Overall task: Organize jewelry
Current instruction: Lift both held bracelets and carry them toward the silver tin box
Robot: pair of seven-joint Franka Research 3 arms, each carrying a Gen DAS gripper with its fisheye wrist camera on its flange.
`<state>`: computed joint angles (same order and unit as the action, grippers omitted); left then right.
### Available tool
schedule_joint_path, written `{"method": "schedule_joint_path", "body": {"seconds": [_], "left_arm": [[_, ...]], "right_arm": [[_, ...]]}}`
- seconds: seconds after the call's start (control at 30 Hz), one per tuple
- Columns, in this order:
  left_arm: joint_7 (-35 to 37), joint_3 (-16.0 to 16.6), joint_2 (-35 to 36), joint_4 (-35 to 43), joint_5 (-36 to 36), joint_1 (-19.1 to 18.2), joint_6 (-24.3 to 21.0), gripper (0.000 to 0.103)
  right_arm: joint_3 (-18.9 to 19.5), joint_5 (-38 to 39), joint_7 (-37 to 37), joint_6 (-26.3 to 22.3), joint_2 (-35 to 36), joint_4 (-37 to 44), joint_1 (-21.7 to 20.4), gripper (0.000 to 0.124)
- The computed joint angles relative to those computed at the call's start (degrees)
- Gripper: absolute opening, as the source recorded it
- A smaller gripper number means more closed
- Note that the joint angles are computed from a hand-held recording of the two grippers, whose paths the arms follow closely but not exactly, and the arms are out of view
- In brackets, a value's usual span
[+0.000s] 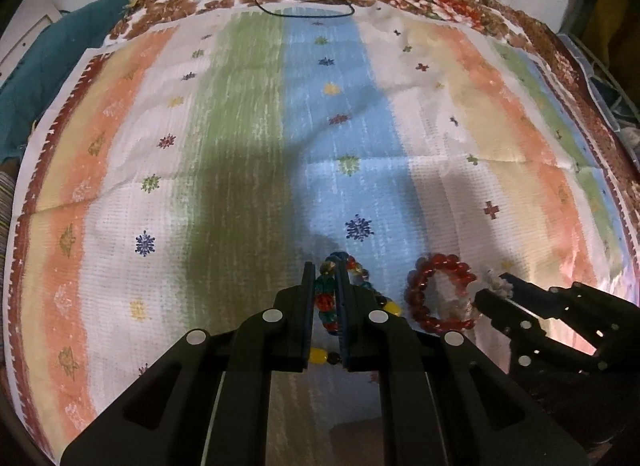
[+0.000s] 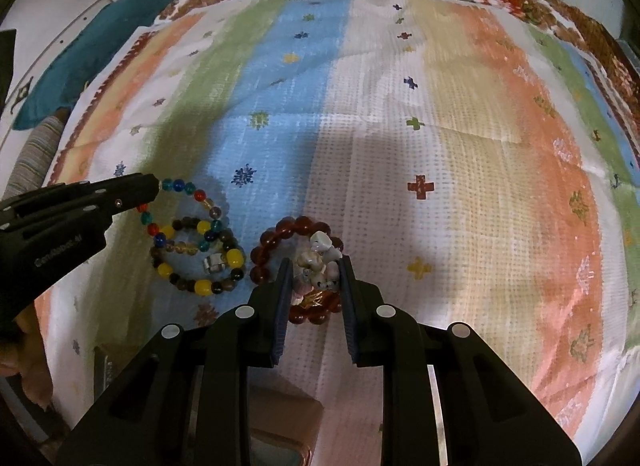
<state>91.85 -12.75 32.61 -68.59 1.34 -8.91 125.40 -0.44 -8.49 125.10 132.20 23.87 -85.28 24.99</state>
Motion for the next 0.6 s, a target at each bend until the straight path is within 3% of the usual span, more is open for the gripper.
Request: {"method": "schedule_joint_path", "body": {"seconds": [0.6], "left_arm": [[1.8, -1.0, -6.5, -7.8, -2.7, 1.5, 4.1, 0.009]], "right_arm": [[0.1, -4.5, 3.6, 2.9, -5.1, -4.7, 1.3, 0.024]]}}
